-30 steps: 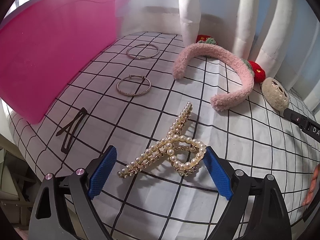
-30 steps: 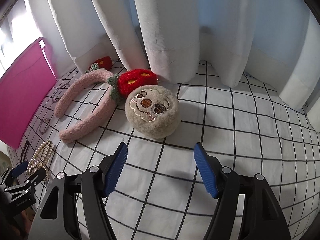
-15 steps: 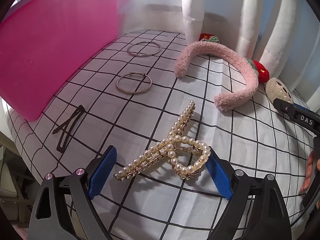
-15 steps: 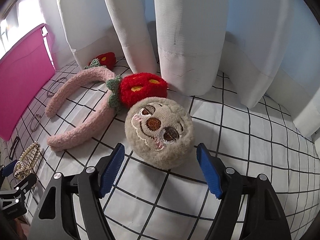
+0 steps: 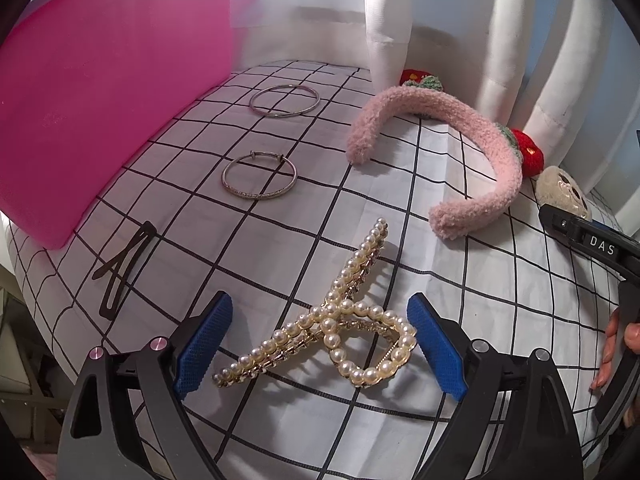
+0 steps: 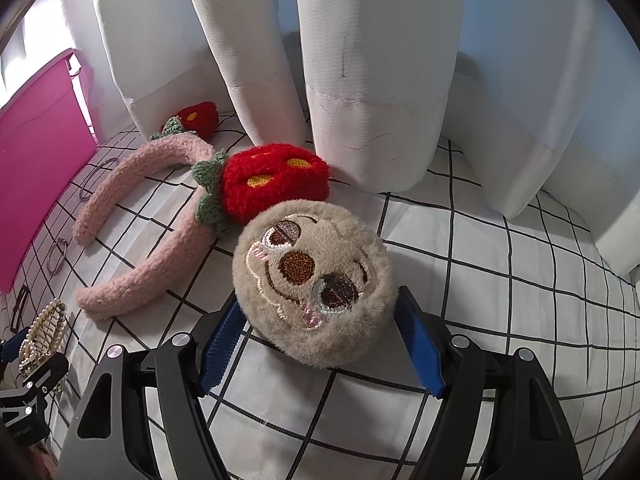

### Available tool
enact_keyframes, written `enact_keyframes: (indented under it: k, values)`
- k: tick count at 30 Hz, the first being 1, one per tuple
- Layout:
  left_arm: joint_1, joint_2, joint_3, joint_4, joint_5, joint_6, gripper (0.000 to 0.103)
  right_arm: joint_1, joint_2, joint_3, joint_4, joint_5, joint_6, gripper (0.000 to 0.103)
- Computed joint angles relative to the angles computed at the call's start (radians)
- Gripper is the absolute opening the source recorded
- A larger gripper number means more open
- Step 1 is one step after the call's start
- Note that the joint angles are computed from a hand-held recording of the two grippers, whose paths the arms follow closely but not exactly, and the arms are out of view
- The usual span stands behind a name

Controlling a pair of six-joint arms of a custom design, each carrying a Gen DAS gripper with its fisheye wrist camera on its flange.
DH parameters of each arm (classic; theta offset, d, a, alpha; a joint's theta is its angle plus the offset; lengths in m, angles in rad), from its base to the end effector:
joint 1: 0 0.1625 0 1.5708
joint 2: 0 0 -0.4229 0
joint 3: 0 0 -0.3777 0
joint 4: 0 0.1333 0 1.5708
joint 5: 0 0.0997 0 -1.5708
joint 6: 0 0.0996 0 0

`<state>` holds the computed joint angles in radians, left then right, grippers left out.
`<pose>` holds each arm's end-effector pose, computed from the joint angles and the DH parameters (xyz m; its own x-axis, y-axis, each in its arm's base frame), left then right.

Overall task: Organize jewelry
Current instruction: 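Close the right tool on the beige plush ball while the left tool grasps the pearl clip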

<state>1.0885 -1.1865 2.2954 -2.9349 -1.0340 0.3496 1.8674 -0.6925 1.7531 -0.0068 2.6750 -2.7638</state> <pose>-0.0432 -0.4796 0.1588 -0.6178 0.5606 -0.5514 0.7029 0.7080 -0.0677 0.1726 -0.4130 0.0147 -0.6135 0.5768 0.5393 -0.0299 0.6655 -0.7458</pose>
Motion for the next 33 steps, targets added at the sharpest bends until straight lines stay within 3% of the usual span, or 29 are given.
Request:
enact_keyframes:
  k: [13, 18, 22, 33]
  values:
    - [-0.006, 0.047, 0.013, -0.106, 0.021, 0.023, 0.094, -0.014, -0.008, 0.014, -0.09, 0.005, -0.091, 0.07]
    - [-0.008, 0.03, 0.033, -0.13, 0.021, 0.029, 0.085, -0.005, -0.013, 0.032, -0.093, -0.002, -0.088, 0.067]
    - [-0.016, 0.013, 0.056, -0.147, 0.021, 0.036, 0.071, 0.002, -0.003, 0.026, -0.083, -0.003, -0.074, 0.059]
    - [-0.016, -0.029, 0.045, -0.077, 0.011, 0.003, 0.063, 0.038, -0.011, 0.055, -0.106, 0.005, -0.043, 0.056]
